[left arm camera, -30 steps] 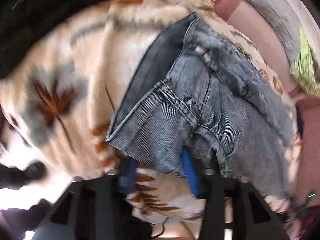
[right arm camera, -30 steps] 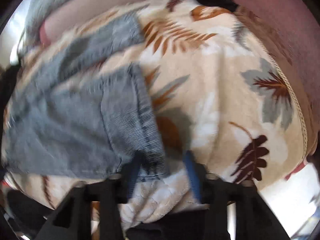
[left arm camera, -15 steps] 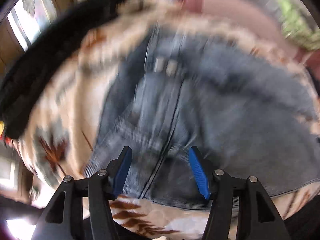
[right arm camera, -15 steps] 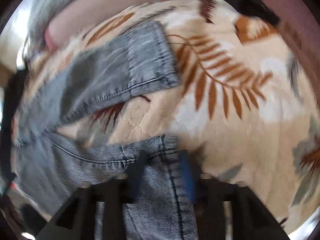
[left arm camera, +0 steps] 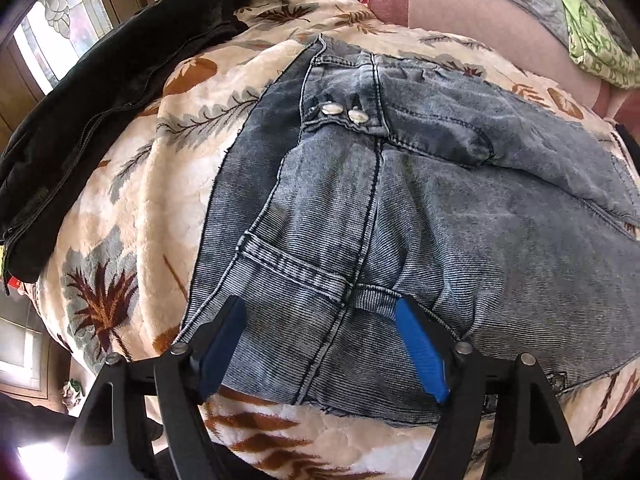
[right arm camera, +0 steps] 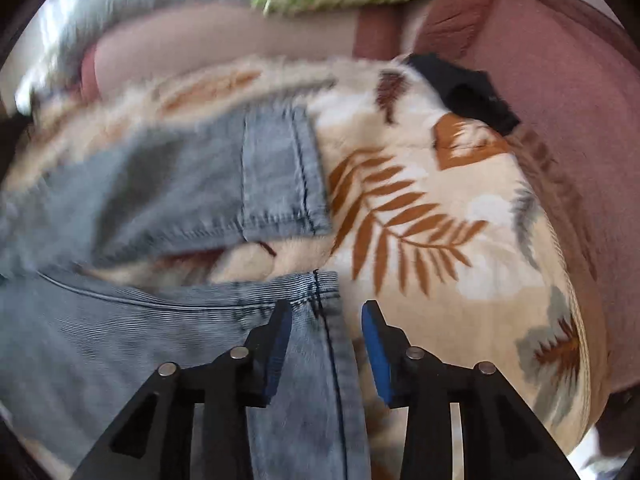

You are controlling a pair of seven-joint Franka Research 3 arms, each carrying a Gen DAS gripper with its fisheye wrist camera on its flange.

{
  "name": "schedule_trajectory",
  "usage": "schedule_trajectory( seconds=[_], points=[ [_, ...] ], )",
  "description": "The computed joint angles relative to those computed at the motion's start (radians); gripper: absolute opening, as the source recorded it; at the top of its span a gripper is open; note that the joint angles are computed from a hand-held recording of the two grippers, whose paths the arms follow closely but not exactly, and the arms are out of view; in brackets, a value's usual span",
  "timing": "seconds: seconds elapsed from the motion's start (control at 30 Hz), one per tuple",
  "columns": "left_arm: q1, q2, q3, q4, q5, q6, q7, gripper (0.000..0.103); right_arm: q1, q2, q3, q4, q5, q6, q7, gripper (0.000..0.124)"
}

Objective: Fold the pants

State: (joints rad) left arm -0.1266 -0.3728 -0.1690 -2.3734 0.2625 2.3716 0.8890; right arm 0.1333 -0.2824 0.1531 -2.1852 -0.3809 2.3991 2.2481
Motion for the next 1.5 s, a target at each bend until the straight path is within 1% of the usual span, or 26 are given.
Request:
schedule_trajectory(
  seconds=[0.07,0.13,0.17,0.2,0.23,0.27,0.3,0.33,0.37,0.43,0.5,0.63,0.7,0.83,0.93,1.03,1.07,1.13,1.2,1.27,1.33,1.37,1.4,1.43,1.47,1.5],
  points=[
    [0.0,-0.018,0.006,-0.01,-0.008,0.013,-0.002,0.078,0.03,-0.093,-0.014,-0.066,0.069,0.034,-0.037,0.041],
    [0.005,-0.05,0.008,-0.036,-0.009,0.05,-0.022,0.078,0.055,-0.129,-0.024,-0.103,0.164,0.025,-0.087,0.052],
    [0.008,-0.063,0.008,-0.05,-0.007,0.072,-0.033,0.078,0.083,-0.125,-0.047,-0.115,0.249,-0.019,-0.143,0.066],
    [0.009,-0.061,0.008,-0.05,-0.007,0.07,-0.035,0.079,0.092,-0.115,-0.053,-0.117,0.298,-0.072,-0.18,0.071],
    [0.0,-0.041,0.017,-0.038,-0.029,0.045,-0.017,0.082,0.091,-0.082,-0.057,-0.108,0.326,-0.121,-0.214,0.071],
    [-0.022,-0.003,0.042,-0.011,-0.081,0.004,0.036,0.082,0.079,-0.081,-0.033,-0.109,0.284,-0.115,-0.22,0.071],
    [-0.01,0.028,0.038,0.018,-0.116,-0.035,0.08,0.082,0.072,-0.082,-0.019,-0.089,0.269,-0.131,-0.216,0.071],
    [-0.017,0.024,0.044,0.025,-0.093,-0.037,0.076,0.082,0.074,-0.085,-0.021,-0.073,0.285,-0.131,-0.224,0.071],
    [-0.013,0.012,0.043,0.026,-0.094,-0.023,0.083,0.082,0.08,-0.098,-0.037,-0.063,0.327,-0.096,-0.24,0.071],
    [-0.006,-0.006,0.051,0.046,-0.098,0.032,0.11,0.082,0.066,-0.085,-0.045,-0.021,0.353,-0.071,-0.25,0.071],
    [0.01,0.017,0.06,0.1,-0.099,0.07,0.128,0.082,0.052,-0.043,-0.056,0.04,0.367,-0.047,-0.277,0.071],
    [0.019,0.205,0.132,0.298,-0.263,0.167,0.266,0.082,0.037,0.123,-0.101,0.207,0.446,0.005,-0.341,0.071],
    [0.042,0.335,0.142,0.435,-0.364,0.148,0.337,0.082,0.033,0.225,-0.116,0.316,0.477,-0.003,-0.361,0.071],
    [0.112,0.555,0.113,0.662,-0.41,0.096,0.335,0.079,0.026,0.384,-0.141,0.491,0.525,-0.045,-0.382,0.071],
    [0.155,0.646,0.068,0.755,-0.444,0.059,0.335,0.075,0.01,0.489,-0.154,0.6,0.583,-0.078,-0.407,0.071],
    [0.163,0.699,0.05,0.808,-0.385,0.046,0.302,0.075,0.004,0.579,-0.163,0.711,0.595,-0.108,-0.416,0.071],
    [0.166,0.711,0.041,0.823,-0.376,0.034,0.304,0.073,0.004,0.609,-0.166,0.754,0.593,-0.121,-0.413,0.07],
    [0.17,0.737,0.028,0.86,-0.359,-0.005,0.317,0.043,0.0,0.666,-0.163,0.832,0.601,-0.155,-0.424,0.07],
    [0.165,0.777,0.031,0.918,-0.323,-0.06,0.31,0.038,0.017,0.736,-0.176,0.927,0.553,-0.197,-0.417,0.07],
    [0.173,0.793,0.023,0.932,-0.331,-0.069,0.305,0.037,0.034,0.814,-0.198,1.036,0.503,-0.263,-0.367,0.07],
    [0.182,0.802,0.017,0.938,-0.344,-0.066,0.298,0.035,0.033,0.885,-0.202,1.138,0.488,-0.341,-0.343,0.061],
    [0.182,0.808,0.017,0.946,-0.341,-0.07,0.295,0.033,0.036,0.925,-0.206,1.198,0.471,-0.39,-0.34,0.048],
    [0.18,0.815,0.019,0.96,-0.333,-0.083,0.292,0.026,0.038,0.948,-0.207,1.231,0.459,-0.415,-0.342,0.038],
    [0.178,0.825,0.022,0.979,-0.322,-0.105,0.286,0.015,0.04,0.953,-0.208,1.237,0.451,-0.417,-0.341,0.034],
    [0.178,0.837,0.024,0.998,-0.316,-0.123,0.279,0.009,0.042,0.954,-0.211,1.239,0.443,-0.415,-0.339,0.019],
    [0.182,0.845,0.023,1.012,-0.32,-0.138,0.273,0.005,0.039,0.952,-0.207,1.235,0.446,-0.41,-0.343,0.016]
  ],
)
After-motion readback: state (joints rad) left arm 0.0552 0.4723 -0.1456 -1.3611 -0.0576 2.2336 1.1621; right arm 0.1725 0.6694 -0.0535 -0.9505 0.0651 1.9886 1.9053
